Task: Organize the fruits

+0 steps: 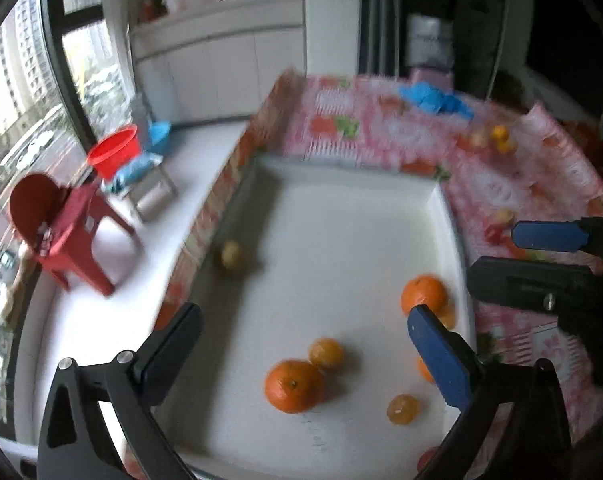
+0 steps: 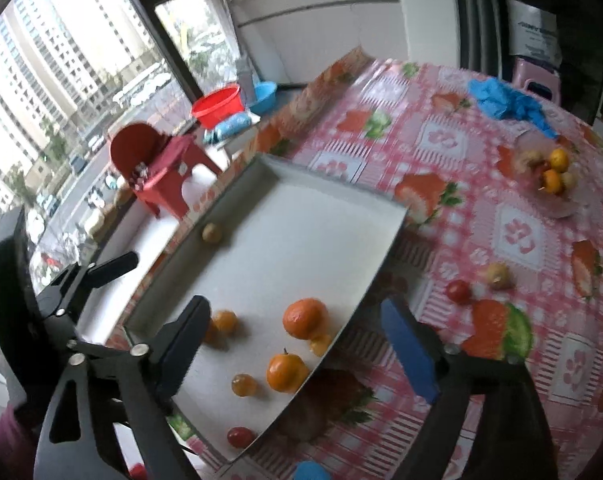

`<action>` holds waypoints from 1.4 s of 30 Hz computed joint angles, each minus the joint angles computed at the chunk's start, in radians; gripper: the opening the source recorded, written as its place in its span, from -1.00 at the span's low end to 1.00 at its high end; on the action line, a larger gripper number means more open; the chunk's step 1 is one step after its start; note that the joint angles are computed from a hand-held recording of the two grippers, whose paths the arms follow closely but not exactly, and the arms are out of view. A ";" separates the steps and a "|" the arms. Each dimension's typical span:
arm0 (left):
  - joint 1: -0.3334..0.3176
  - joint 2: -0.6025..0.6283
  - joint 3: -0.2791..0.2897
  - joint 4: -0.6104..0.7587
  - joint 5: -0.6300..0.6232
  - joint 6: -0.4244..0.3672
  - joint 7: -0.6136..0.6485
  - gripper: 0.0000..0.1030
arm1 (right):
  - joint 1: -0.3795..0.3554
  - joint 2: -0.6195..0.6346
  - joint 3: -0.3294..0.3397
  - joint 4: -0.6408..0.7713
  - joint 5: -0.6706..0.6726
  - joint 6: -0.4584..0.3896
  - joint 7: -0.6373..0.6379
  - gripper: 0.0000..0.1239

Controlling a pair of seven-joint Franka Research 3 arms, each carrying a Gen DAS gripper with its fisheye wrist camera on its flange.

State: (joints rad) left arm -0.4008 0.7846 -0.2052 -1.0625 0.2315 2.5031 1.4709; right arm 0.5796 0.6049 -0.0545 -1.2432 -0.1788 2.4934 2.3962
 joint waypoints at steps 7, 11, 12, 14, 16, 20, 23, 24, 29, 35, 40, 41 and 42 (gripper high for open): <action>0.062 -0.094 -0.048 -0.047 -0.067 0.011 0.069 1.00 | -0.009 -0.138 -0.006 -0.117 -0.010 0.055 0.069 0.66; 0.082 -0.151 -0.059 -0.076 -0.098 0.010 0.095 1.00 | 0.000 -0.183 -0.006 -0.122 -0.063 0.017 0.113 0.66; 0.088 -0.167 -0.063 -0.084 -0.108 0.014 0.101 1.00 | 0.001 -0.192 -0.002 -0.121 -0.072 0.011 0.124 0.66; 0.096 -0.189 -0.066 -0.093 -0.124 0.015 0.104 1.00 | -0.007 -0.205 0.012 -0.126 -0.075 0.017 0.129 0.66; 0.104 -0.211 -0.066 -0.096 -0.142 0.008 0.097 1.00 | -0.008 -0.211 0.024 -0.122 -0.078 0.018 0.131 0.66; 0.134 -0.246 -0.083 -0.116 -0.202 0.010 0.096 1.00 | -0.003 -0.204 0.033 -0.096 -0.094 0.002 0.131 0.66; 0.143 -0.271 -0.082 -0.156 -0.221 0.033 0.089 1.00 | -0.004 -0.188 0.036 -0.075 -0.090 -0.008 0.128 0.66; 0.135 -0.278 -0.069 -0.169 -0.206 0.040 0.074 1.00 | -0.004 -0.183 0.037 -0.069 -0.085 -0.015 0.127 0.66; 0.133 -0.278 -0.065 -0.178 -0.189 0.034 0.057 1.00 | -0.005 -0.167 0.037 -0.052 -0.071 -0.038 0.116 0.66; 0.133 -0.266 -0.059 -0.166 -0.181 0.022 0.034 1.00 | -0.010 -0.159 0.035 -0.049 -0.057 -0.048 0.120 0.66; 0.140 -0.274 -0.063 -0.185 -0.183 0.022 0.039 1.00 | -0.011 -0.148 0.036 -0.036 -0.048 -0.059 0.113 0.66; 0.139 -0.274 -0.063 -0.186 -0.182 0.021 0.038 1.00 | -0.011 -0.146 0.036 -0.034 -0.046 -0.061 0.112 0.66; 0.138 -0.272 -0.061 -0.181 -0.180 0.018 0.037 1.00 | -0.010 -0.147 0.036 -0.035 -0.044 -0.062 0.110 0.66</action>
State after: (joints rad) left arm -0.2633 0.5129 -0.2666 -1.2439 0.0519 2.5208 1.5078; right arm 0.5691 0.4582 -0.0183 -1.2780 -0.2231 2.4317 2.5063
